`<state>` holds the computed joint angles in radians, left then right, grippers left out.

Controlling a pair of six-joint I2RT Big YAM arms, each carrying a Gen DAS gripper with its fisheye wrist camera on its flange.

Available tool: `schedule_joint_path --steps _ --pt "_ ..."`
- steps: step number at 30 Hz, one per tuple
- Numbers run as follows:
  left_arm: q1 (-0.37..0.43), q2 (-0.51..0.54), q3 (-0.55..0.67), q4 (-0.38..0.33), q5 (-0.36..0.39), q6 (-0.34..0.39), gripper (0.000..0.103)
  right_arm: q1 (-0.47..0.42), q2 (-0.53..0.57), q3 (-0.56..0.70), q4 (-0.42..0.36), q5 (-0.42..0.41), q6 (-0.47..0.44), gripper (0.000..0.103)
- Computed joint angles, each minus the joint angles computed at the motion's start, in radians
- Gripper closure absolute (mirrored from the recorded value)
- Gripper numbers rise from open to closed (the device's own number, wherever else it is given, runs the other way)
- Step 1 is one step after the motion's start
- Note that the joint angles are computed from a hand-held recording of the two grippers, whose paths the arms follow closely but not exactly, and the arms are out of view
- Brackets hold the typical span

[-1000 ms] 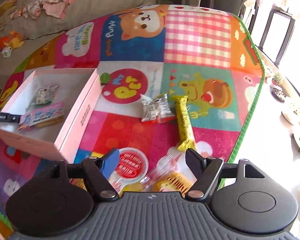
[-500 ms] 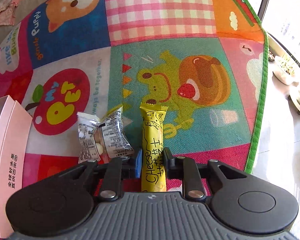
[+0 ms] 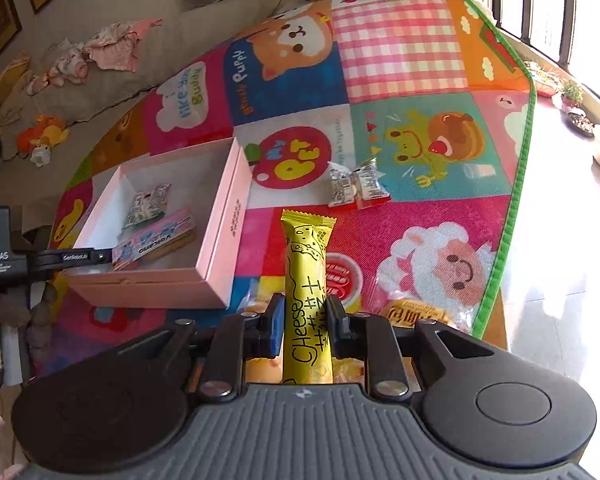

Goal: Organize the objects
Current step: 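Grasp the yellow Cheese stick with the right tool and place it in the box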

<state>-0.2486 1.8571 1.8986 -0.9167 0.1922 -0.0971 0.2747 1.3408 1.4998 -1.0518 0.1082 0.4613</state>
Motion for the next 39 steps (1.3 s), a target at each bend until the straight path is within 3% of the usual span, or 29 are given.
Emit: schedule_joint_path --steps 5,9,13,16,18,21,25,29,33,36,39 --pt "0.002 0.003 0.006 -0.009 0.007 0.017 0.084 0.093 0.015 -0.027 0.014 -0.055 0.025 0.082" --pt "0.005 0.000 -0.002 0.002 0.017 0.012 0.083 0.126 0.044 -0.007 0.088 -0.067 0.061 0.082" --pt "0.006 0.001 0.000 -0.002 0.020 0.018 0.083 0.130 0.110 0.084 0.191 0.003 0.036 0.082" --pt "0.004 0.001 0.002 -0.003 0.012 0.019 0.083 0.137 0.226 0.230 0.211 0.095 -0.021 0.082" --pt "0.000 0.001 0.003 -0.004 0.003 0.017 0.084 0.139 0.340 0.375 0.193 0.124 -0.050 0.082" --pt "0.003 0.003 0.006 -0.008 0.010 0.017 0.083 0.134 0.520 0.614 0.126 0.073 -0.055 0.082" --pt "0.005 0.009 0.016 -0.017 0.018 0.017 0.083 0.131 0.761 0.961 -0.068 0.015 -0.024 0.082" --pt "0.007 0.010 0.018 -0.017 0.024 0.018 0.083 0.130 0.913 1.187 -0.207 0.005 0.011 0.082" --pt "0.006 0.006 0.008 -0.005 0.022 0.011 0.083 0.117 0.929 1.178 -0.212 -0.053 0.053 0.081" --pt "0.007 0.003 0.000 0.003 0.023 0.004 0.083 0.116 0.930 1.170 -0.214 -0.052 0.050 0.079" --pt "0.007 0.003 0.000 0.003 0.024 0.004 0.083 0.111 0.868 1.048 -0.134 -0.071 0.064 0.078"
